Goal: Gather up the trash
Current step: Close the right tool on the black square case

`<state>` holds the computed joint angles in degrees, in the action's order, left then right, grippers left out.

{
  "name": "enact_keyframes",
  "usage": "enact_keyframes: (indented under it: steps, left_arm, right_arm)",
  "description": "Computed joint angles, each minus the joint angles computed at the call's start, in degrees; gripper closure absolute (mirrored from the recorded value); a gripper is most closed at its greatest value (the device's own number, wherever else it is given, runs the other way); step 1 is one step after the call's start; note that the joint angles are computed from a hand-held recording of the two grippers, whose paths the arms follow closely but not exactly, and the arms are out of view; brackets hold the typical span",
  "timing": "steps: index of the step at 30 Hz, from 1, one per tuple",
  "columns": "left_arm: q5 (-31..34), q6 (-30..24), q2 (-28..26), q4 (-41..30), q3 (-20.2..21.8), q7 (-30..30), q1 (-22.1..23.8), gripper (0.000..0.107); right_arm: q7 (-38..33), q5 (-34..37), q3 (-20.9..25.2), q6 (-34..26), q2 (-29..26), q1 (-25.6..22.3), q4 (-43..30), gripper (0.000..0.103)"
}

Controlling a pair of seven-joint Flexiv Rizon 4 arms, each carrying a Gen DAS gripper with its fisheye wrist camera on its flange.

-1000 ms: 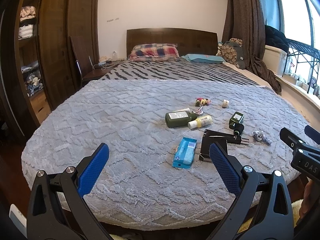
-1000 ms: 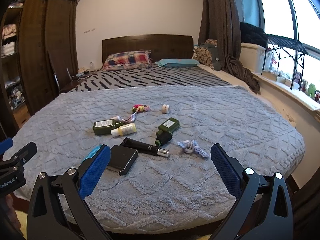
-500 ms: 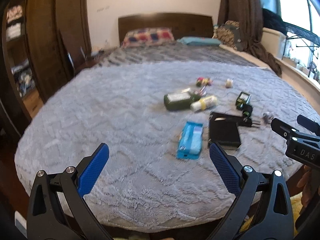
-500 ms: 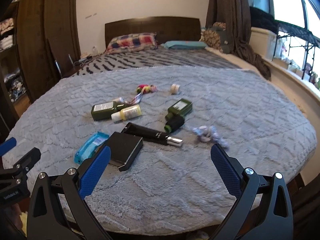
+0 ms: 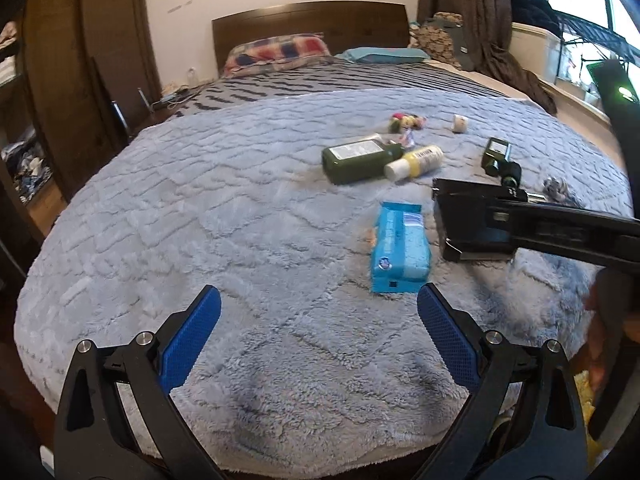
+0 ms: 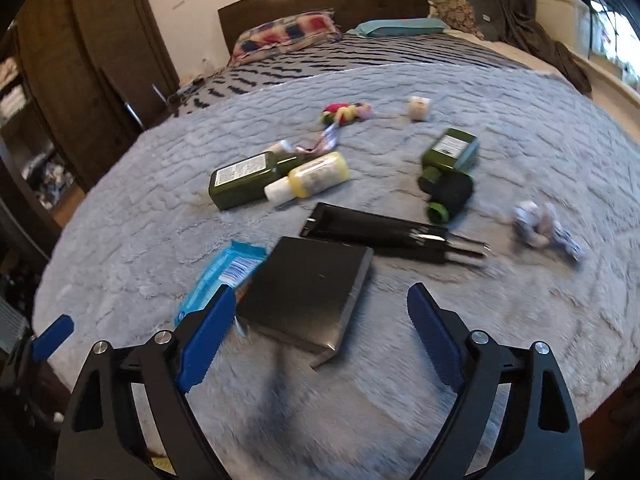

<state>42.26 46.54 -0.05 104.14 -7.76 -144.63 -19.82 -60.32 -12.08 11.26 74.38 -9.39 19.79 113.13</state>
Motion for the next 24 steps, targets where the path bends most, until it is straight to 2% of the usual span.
enact_keyframes:
  steps: [5, 9, 15, 18, 24]
  left_arm:
    - [-2.02, 3.11, -0.34, 1.43, 0.82, 1.53, 0.74, 0.016]
    - [-3.35, 5.4, -0.93, 2.12, 1.23, 2.81, 1.25, 0.016]
    - [-4.23, 7.57, -2.4, 1.9, 1.79, 3.78, 1.19, 0.017]
    - [-4.39, 8.24, -2.95, 1.42, 2.11, 3.94, 1.02, 0.017]
    - [-5.95, 11.14, -5.26, 0.02, 2.82, 5.13, 0.63, 0.017]
  right_arm:
    - [10.06, -9.71, -3.72, -3.16, -2.26, 3.04, -0.92, 0.016]
    - [5.37, -2.84, -0.29, -4.89, -4.48, 1.0, -4.14, 0.016]
    - [6.3, -4.21, -1.52, -7.03, -6.1, 2.4, -6.39, 0.014]
    - [6.49, -6.04, -2.25, -7.74, -6.29, 2.72, -6.17, 0.022]
    - [1.78, -2.64, -0.76, -5.09, -5.06, 0.38, -4.59, 0.023]
